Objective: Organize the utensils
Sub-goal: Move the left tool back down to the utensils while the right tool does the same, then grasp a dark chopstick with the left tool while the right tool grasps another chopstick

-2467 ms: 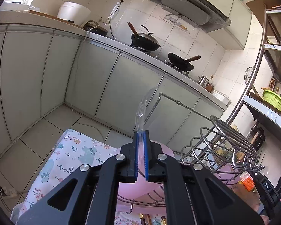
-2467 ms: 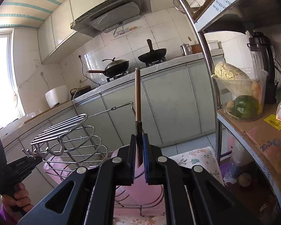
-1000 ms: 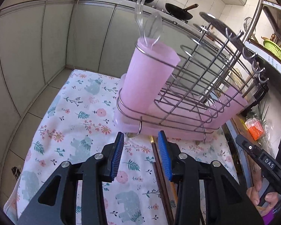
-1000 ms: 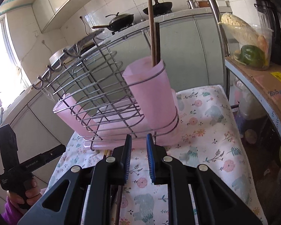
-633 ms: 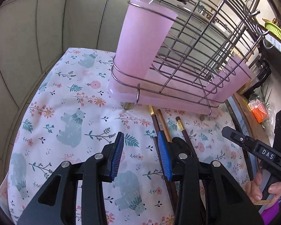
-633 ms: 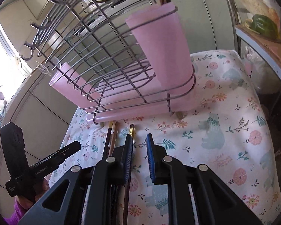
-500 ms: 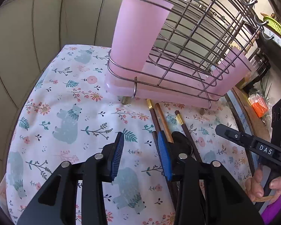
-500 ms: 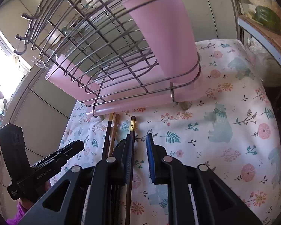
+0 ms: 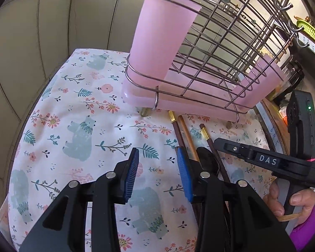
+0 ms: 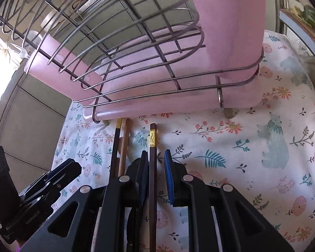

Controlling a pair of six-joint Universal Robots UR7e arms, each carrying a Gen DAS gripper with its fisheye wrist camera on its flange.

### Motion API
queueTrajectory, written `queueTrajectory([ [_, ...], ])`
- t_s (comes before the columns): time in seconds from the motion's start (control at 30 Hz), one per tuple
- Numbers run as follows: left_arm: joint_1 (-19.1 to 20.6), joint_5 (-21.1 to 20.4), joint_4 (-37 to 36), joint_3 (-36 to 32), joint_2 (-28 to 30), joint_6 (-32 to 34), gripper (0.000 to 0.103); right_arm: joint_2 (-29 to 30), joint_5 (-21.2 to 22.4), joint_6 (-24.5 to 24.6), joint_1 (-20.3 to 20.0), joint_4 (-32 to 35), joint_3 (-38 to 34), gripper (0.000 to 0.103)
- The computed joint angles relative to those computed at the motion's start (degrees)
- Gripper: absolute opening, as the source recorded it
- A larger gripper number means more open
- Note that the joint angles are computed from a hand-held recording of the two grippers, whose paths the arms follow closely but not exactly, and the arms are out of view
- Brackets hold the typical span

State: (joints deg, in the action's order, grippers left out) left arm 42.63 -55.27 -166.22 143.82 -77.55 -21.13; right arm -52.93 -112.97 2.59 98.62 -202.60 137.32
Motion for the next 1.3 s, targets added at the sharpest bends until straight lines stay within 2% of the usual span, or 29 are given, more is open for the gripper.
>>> queueTrajectory([
  [0.17, -0.28, 0.1, 1.03, -0.3, -0.04, -0.26, 0.038, 2.2, -1.62, -1.82, 0.19, -1.04, -1.13, 0.013],
  [0.27, -0.37, -0.43, 2.97, -1.41, 0.16, 0.16, 0.038, 2.55, -1.74, -2.45, 0.32, -2.05, -0.94, 0.007],
  [0.43, 2.05, -4.24, 9.3, -6.11, 1.95, -0.44, 0.038, 0.84, -0.42, -0.74, -1.2, -6.28, 2.14, 0.007],
  [0.57, 4.35, -7.35, 13.64, -10.2, 4.48, -1.76, 0.026, -1.58, 2.0, 0.23, -3.53, -8.24, 4.97, 0.007],
  [0.8, 4.54, -5.16, 16.56, -13.87, 8.8, -2.05, 0.017, -3.36, 5.22, -0.2, -6.54, -8.66, 6.73, 0.007],
  [1.13, 5.14, -3.86, 17.72, -16.42, 12.13, -3.04, 0.017, -3.1, 8.72, -1.63, -9.15, -10.17, 7.61, 0.007],
  [1.23, 4.54, -3.35, 17.76, -16.54, 12.94, -3.49, 0.017, -2.43, 8.51, -1.64, -9.13, -10.61, 7.24, 0.007],
  [1.3, 4.35, -4.1, 17.96, -16.58, 13.1, -3.08, 0.008, -1.79, 7.72, -1.11, -8.36, -11.13, 7.18, 0.007],
])
